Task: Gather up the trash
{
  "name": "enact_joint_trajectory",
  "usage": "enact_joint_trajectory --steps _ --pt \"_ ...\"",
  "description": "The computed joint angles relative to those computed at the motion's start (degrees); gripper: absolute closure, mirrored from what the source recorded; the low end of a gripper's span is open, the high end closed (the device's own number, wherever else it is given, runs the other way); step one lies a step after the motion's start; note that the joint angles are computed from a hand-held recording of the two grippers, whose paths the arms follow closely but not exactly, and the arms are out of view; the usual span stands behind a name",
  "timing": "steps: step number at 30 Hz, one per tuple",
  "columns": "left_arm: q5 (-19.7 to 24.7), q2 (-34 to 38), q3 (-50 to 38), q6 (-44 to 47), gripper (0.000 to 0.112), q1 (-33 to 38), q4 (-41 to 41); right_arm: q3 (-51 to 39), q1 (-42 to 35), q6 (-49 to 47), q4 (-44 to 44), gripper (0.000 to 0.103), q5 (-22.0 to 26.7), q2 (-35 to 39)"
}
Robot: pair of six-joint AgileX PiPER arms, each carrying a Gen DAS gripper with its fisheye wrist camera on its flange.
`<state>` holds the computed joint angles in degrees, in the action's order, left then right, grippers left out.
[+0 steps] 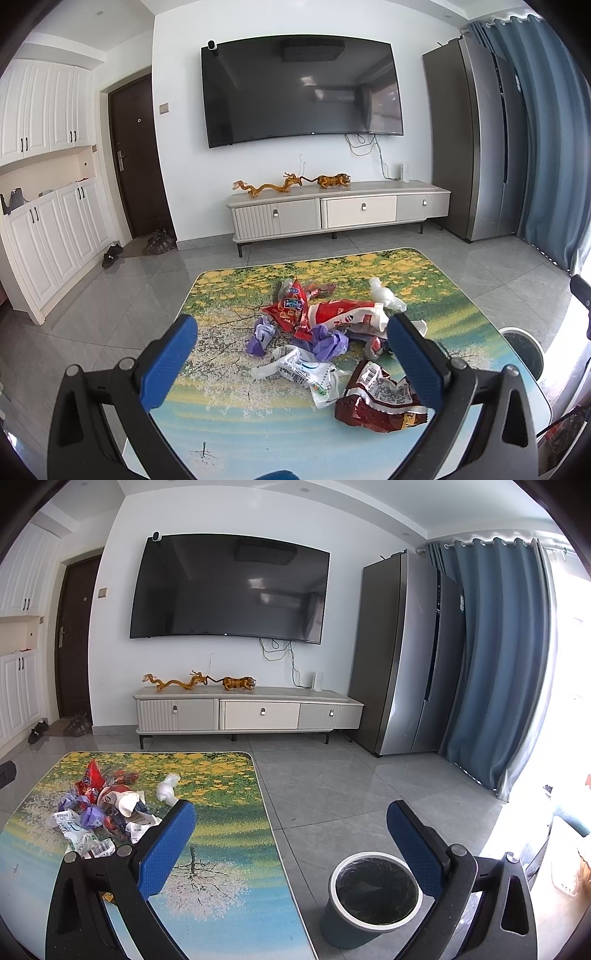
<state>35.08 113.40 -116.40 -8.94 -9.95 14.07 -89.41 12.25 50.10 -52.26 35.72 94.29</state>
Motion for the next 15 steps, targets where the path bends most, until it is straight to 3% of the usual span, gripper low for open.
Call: enact_joint_trajectory --steps 15 --pt "-0.95 -0.09 0.21 1.74 0.009 -0.17 -1.25 0.48 -0.22 2.6 -1.75 0.0 -0.3 0.52"
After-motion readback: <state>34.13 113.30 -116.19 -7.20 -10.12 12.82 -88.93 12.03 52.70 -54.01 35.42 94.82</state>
